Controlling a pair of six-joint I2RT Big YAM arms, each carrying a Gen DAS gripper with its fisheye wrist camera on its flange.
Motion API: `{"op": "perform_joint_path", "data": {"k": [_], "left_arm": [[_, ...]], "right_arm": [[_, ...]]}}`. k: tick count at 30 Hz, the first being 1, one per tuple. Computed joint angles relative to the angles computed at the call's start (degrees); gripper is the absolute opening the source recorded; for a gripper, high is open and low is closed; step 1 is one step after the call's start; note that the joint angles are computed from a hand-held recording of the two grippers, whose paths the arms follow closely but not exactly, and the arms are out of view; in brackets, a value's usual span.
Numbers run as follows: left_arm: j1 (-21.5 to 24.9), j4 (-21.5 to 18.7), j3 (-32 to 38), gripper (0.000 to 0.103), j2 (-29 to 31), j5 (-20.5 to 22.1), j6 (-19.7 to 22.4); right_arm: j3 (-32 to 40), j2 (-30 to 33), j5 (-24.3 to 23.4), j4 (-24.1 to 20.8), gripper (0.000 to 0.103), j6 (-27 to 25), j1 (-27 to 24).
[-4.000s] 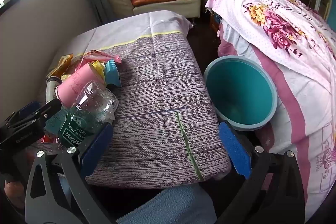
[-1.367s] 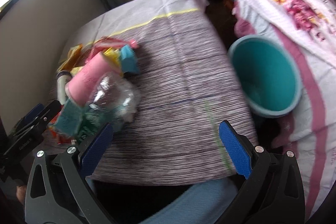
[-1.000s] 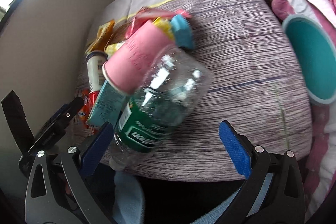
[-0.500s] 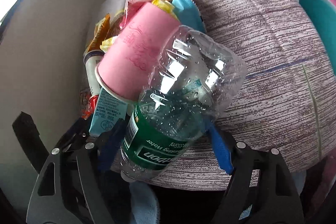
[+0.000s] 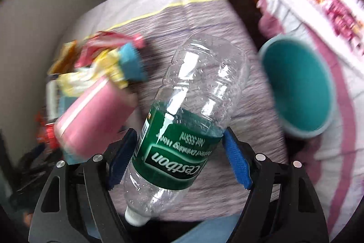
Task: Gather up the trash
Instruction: 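Grasp the clear water bottle with the right tool while the left tool grasps the red Coke can, then carry the bottle and can to the teal bin and release both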
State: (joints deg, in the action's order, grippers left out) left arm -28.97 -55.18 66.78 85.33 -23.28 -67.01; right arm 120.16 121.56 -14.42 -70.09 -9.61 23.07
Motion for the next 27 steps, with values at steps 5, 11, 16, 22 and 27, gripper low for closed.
{"op": "perform_joint_path", "data": {"k": [5, 11, 16, 22, 27], "left_arm": [[-0.05, 0.52, 0.15, 0.06, 0.12, 0.25, -0.14], [0.89, 1.62, -1.52, 0.066, -0.37, 3.26, -1.34], [1.84, 3.4, -2.54, 0.069, 0.31, 4.52, -1.51], [1.6, -0.09, -0.81, 0.062, 0.11, 1.58, -1.33], [1.66, 0.12, -1.17, 0.062, -2.86, -0.67, -1.59]], "right_arm": [[3.95, 3.71, -0.21, -2.1, 0.073, -0.43, 0.19], [1.81, 2.5, -2.39, -2.62, 0.074, -0.8, 0.05], [4.7, 4.72, -4.01, -4.86, 0.077, 0.14, -0.02], [3.56, 4.57, -6.22, -3.37, 0.072, -2.25, 0.24], [3.92, 4.14, -7.39, -2.97, 0.07, -2.88, -0.31]]}}
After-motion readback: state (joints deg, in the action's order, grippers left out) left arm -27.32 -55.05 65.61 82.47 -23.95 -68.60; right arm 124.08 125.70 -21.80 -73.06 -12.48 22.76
